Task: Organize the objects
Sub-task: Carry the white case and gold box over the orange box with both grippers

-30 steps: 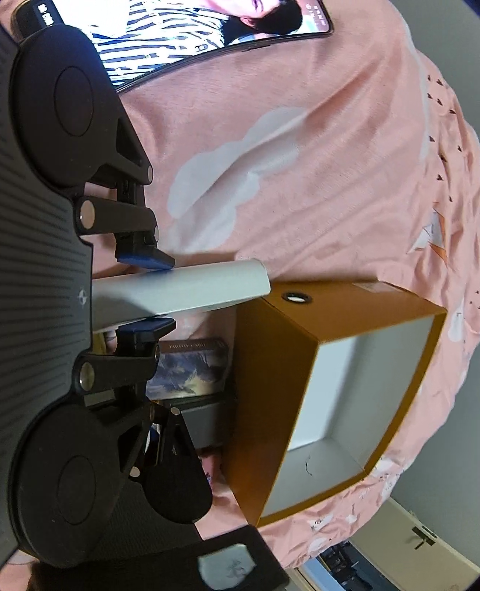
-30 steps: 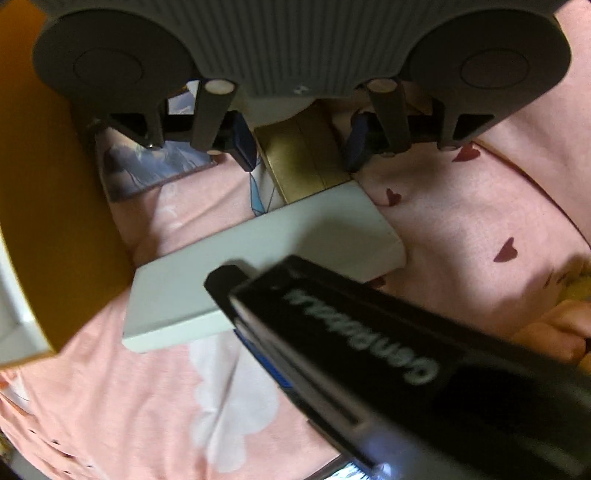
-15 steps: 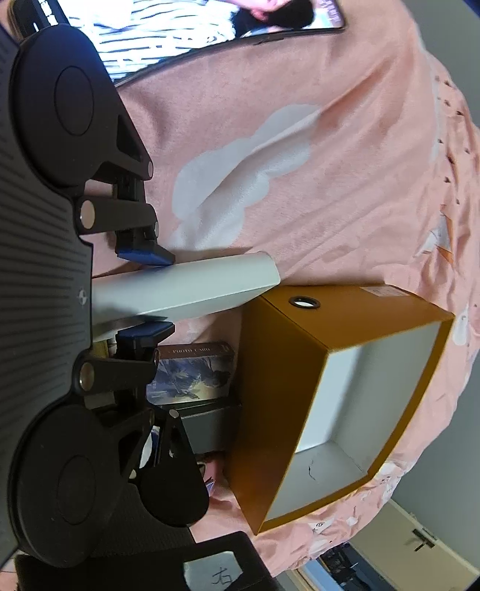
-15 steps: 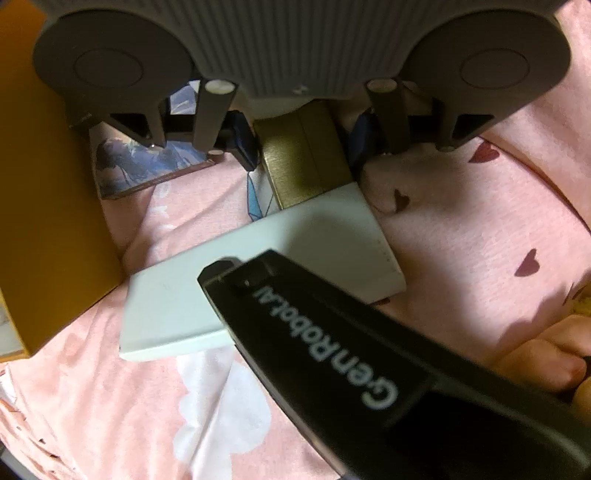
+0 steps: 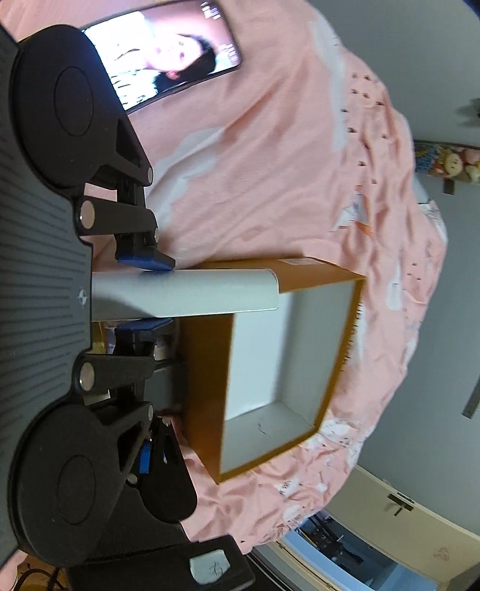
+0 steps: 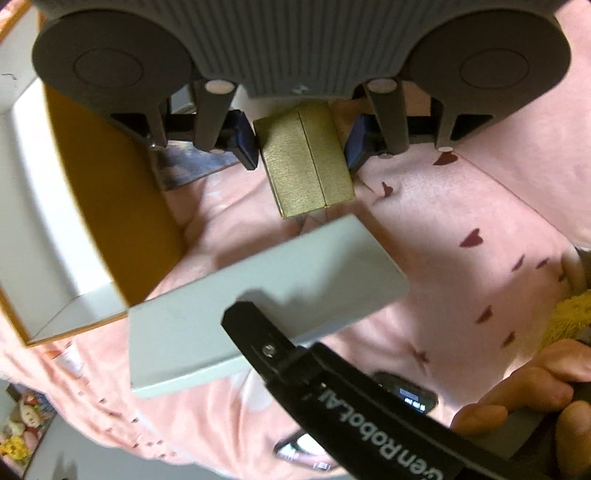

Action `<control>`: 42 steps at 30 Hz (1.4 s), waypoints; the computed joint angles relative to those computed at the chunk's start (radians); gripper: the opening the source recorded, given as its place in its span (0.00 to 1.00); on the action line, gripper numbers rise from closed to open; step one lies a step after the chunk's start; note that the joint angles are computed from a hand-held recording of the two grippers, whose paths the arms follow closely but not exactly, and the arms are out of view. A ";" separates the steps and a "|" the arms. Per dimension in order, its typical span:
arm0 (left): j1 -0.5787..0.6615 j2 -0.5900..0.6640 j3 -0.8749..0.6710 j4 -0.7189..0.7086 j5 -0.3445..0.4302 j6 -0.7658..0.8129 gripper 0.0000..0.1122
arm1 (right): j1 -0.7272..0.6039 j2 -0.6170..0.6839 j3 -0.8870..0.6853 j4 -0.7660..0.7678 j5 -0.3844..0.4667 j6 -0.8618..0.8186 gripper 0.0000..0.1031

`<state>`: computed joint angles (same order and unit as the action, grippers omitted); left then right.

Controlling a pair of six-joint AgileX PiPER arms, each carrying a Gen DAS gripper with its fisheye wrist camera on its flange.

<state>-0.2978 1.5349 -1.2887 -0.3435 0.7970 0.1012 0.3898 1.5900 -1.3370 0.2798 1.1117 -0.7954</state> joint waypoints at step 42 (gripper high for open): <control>-0.356 0.897 -1.162 0.707 0.407 -0.294 0.27 | -0.395 0.355 -0.351 0.122 -0.187 0.306 0.48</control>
